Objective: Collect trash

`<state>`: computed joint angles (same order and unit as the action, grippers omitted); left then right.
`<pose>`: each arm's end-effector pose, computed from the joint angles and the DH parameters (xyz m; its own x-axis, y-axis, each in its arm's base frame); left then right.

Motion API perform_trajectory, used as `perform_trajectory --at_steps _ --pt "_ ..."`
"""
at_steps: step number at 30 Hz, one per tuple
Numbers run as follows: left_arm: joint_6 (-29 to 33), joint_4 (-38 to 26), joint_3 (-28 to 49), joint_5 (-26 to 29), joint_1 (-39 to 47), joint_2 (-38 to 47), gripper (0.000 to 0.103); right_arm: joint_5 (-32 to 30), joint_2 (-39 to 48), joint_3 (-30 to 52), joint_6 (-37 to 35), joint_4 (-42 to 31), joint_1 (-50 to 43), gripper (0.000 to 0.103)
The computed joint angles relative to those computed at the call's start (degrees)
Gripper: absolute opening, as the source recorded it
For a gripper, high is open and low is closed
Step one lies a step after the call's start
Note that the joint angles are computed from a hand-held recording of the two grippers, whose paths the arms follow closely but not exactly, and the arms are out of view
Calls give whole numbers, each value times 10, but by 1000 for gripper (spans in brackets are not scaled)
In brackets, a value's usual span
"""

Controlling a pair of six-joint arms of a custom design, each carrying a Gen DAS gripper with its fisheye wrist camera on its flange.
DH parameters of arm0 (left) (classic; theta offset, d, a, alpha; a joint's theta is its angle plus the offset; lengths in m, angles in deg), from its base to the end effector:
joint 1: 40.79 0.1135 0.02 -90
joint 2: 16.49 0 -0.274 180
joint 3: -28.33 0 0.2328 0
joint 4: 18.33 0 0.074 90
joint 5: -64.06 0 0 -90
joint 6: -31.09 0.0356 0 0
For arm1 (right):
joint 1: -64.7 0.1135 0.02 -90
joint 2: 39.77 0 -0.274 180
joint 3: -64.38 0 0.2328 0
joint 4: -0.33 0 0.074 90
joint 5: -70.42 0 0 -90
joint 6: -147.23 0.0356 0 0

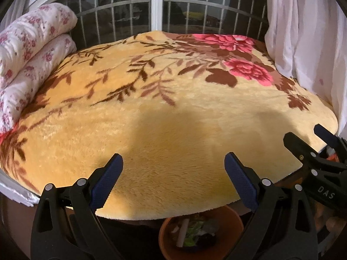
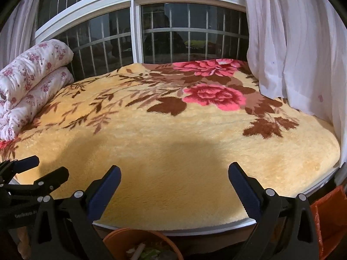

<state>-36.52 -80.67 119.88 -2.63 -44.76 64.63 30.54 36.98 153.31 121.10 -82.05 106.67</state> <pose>0.2708 -0.0329 0.3424 -0.6090 0.3929 -0.6890 0.5830 0.8107 -0.0530 0.1800 0.1252 0.3382 -0.5195 0.3070 -0.7974 0.5243 0.8514 -0.0139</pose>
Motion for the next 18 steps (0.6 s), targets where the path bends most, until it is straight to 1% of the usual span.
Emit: perform_trajectory --at_steps 4,10,12,14,18 --pt "-9 -3 2 8 10 6 92 -4 1 0 2 1 -1 98" --pt "-14 -6 -1 7 8 6 92 -8 7 -1 15 1 7 98" --pt "-17 0 -5 2 7 3 92 -8 9 -2 21 0 11 98" --pt "-28 22 -22 -11 2 -11 92 -9 8 -4 20 3 12 98" --pt "-34 33 -34 9 10 -25 92 -8 11 -3 25 -2 14 98"
